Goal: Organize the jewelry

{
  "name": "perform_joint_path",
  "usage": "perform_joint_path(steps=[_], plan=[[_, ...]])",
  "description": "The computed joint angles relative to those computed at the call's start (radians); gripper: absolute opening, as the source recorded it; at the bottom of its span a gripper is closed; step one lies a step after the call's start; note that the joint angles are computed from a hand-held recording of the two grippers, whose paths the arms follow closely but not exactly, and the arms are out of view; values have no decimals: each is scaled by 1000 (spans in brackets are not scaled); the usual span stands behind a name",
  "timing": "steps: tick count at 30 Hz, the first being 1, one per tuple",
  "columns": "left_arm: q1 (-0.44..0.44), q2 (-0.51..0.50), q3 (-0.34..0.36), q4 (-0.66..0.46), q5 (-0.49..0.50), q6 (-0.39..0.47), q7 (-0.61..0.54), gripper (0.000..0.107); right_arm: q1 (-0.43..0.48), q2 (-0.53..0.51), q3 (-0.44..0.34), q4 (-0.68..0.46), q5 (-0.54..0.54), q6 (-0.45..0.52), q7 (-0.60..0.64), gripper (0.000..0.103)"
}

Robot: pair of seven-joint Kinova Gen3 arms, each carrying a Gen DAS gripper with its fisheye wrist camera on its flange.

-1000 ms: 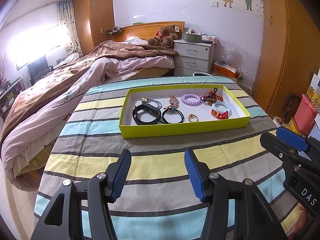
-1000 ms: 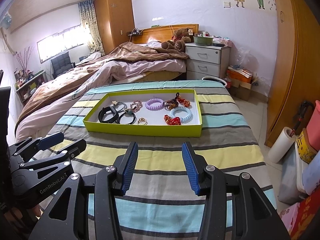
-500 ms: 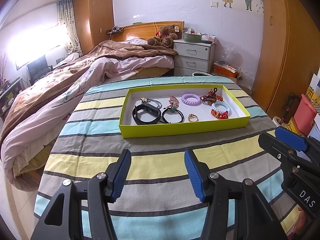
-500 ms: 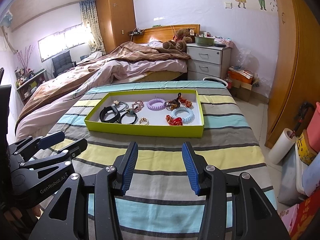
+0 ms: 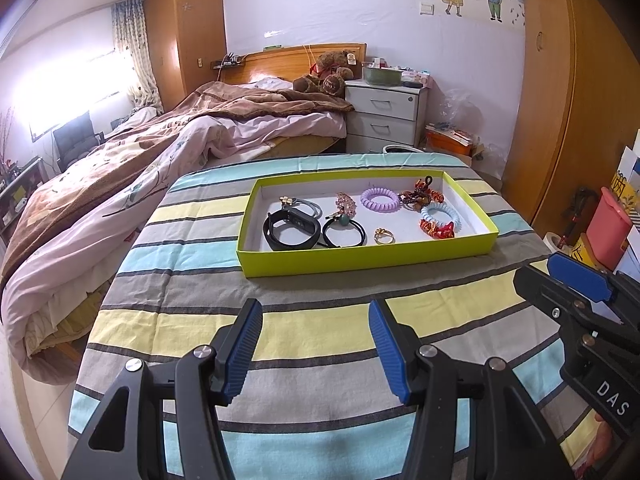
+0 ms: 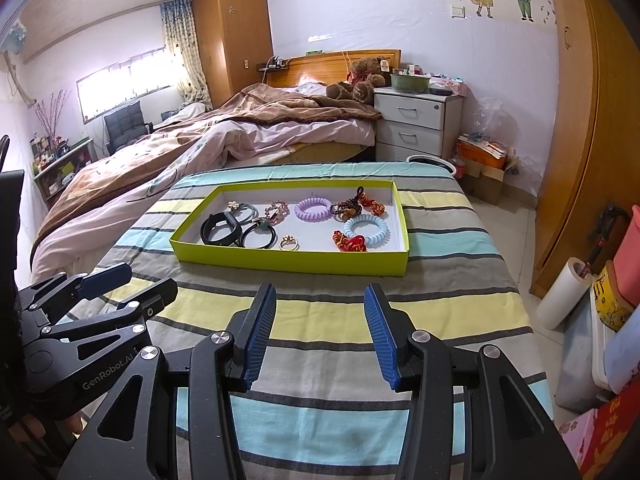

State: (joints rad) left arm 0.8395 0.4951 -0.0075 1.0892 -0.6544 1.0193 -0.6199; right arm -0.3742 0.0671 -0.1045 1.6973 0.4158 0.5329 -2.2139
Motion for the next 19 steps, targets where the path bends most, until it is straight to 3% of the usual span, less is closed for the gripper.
perform_joint_path(steps=[19], plan=[[1,1,1,-6,-1,6,7,55,-3,0,0,0,8,1,-8,47]])
